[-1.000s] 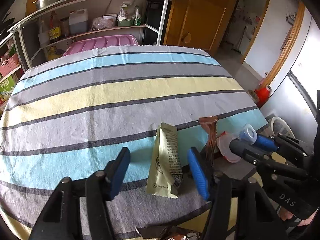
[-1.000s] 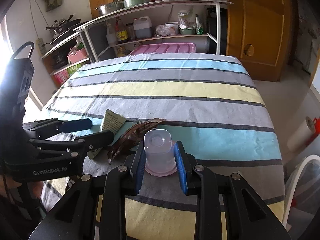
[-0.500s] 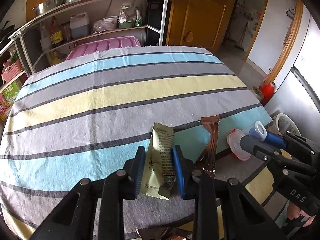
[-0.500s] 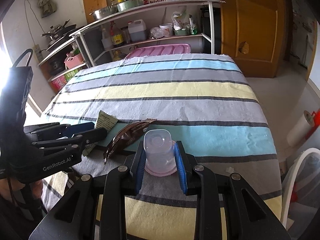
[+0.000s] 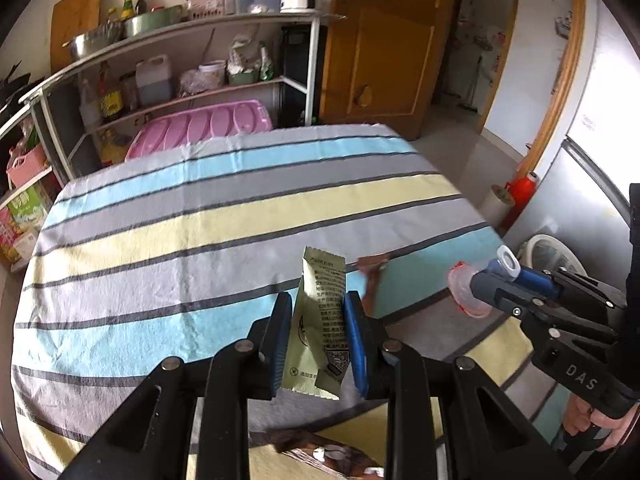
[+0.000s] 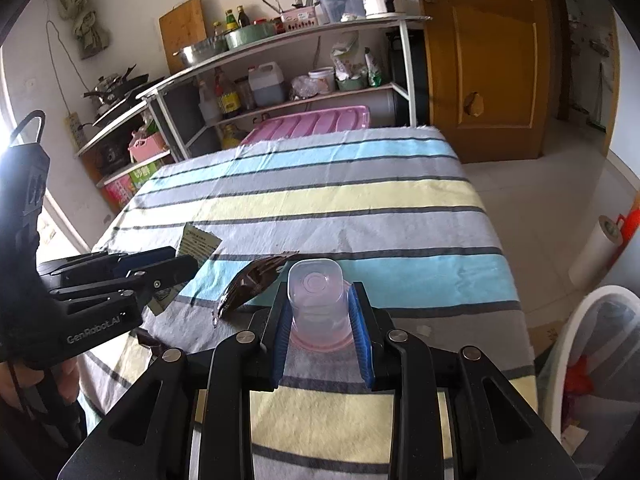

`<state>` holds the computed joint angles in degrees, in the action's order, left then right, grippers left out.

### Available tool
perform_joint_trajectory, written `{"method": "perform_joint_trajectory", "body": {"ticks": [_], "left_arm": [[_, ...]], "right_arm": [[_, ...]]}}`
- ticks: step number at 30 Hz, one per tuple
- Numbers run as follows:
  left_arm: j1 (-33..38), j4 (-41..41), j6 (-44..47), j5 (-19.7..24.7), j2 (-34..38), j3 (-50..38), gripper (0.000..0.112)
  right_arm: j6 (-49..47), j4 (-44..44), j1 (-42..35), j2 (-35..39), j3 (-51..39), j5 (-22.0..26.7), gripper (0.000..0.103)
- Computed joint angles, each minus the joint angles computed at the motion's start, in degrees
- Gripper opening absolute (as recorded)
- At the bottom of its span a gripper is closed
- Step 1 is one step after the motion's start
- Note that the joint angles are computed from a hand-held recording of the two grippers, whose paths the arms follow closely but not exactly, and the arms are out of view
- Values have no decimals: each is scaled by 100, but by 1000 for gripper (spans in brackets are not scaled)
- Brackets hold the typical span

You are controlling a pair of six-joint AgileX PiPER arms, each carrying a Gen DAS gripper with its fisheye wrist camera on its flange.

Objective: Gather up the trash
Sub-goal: 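Grasp a beige paper packet with the left tool while the right tool grasps a plastic cup, then carry the beige packet and plastic cup over the bin and open both tools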

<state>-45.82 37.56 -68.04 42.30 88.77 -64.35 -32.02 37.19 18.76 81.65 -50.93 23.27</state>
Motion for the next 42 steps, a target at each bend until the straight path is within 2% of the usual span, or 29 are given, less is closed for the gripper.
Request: {"method": "perform_joint_trajectory", "body": {"ticks": [6,11,16,22,27,34,42], "left_arm": [[-347,115,-25,185,111,-364,28],[-618,138,19,244,380,-783,28],[-843,86,178,255,756,-1317,28],[-1076,-165,591,285,1362,-2161,28],[-1243,-456,1097,418,1991,-3094,28],[-1451,-1081,2012,784,3135,-4858,28],[-1637,-1850,3066,1816,4742,-7571,28]], "right_arm": [[-110,128,-290,-461,262,66,29],[-459,401,-826,-929,523,256,29],[-858,598,-1610,-1345,725,619,29],[-1724,1129,-2911,-1611,849,1240,29],[-2284,1395,-3952,-1643,857,1736,29],[-3017,1521,-5422,-1491,795,2307,29],[-3613,1545,-6558,-944,582,2555,29]]}}
